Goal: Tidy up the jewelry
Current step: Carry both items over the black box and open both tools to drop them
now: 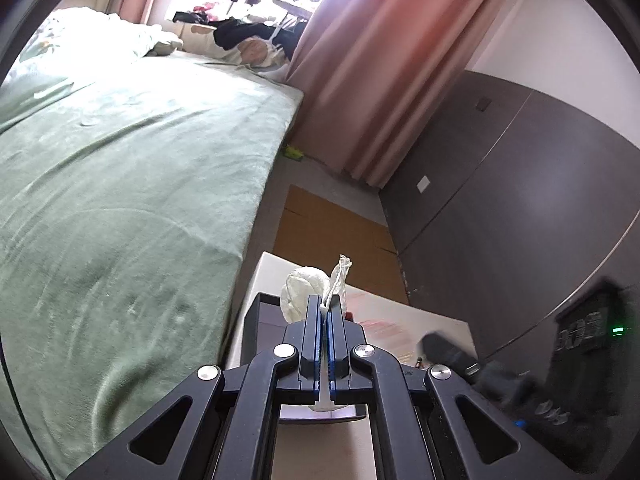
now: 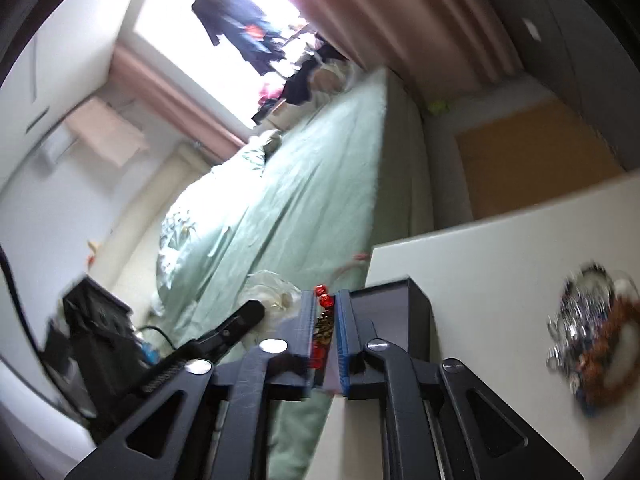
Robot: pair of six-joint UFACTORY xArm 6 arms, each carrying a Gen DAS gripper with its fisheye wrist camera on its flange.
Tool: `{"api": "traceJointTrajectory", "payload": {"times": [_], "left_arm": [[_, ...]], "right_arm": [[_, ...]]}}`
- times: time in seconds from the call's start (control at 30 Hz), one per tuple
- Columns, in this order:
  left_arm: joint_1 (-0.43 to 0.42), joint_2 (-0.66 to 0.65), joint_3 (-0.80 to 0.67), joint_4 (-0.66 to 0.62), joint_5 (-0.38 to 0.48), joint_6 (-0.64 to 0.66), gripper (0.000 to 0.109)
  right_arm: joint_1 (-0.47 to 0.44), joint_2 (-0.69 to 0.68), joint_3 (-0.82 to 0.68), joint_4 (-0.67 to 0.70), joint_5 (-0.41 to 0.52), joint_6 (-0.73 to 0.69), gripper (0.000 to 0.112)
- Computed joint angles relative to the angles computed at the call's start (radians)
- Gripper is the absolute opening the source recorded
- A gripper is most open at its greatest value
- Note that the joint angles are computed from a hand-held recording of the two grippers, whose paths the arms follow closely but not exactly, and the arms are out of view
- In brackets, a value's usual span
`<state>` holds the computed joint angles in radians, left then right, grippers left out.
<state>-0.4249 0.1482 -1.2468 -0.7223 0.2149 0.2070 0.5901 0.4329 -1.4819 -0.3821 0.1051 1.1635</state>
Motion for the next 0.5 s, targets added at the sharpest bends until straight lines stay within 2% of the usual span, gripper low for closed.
{"api": "traceJointTrajectory", "payload": {"times": [0.03,0.07,0.17,0.3,0.4,0.43,0.5], "left_arm": [[0.001,0.004,-0.003,0.007,0.005,-0.004,0.002],[0.003,0.01,-0.008,0.024,0.009,-0.017,0.002],[0.005,0.025,-0.021,0.046,0.014,-0.038,0.002],[0.007,0.051,-0.047,0.092,0.038,-0.078,0.002],[0.003,0.07,-0.07,0.12,0.069,-0.106,0.002],[0.003,0.079,-0.083,0.13,0.087,-0.112,0.003],[0.004,0.098,-0.106,0.21,0.119,-0.183,0.014]], "right_arm": [[0.003,0.006,-0.006,0.047,0.053,-0.025,0.062],[-0.001,0.002,0.009,0.054,0.063,-0.008,0.062],[-0.023,-0.037,0.094,0.01,-0.004,0.065,0.062],[-0.059,-0.111,0.177,-0.139,-0.006,0.209,0.062],[-0.09,-0.184,0.248,-0.29,0.009,0.369,0.063],[-0.095,-0.193,0.253,-0.294,0.02,0.376,0.063],[-0.113,-0.227,0.284,-0.338,0.033,0.427,0.063]]}}
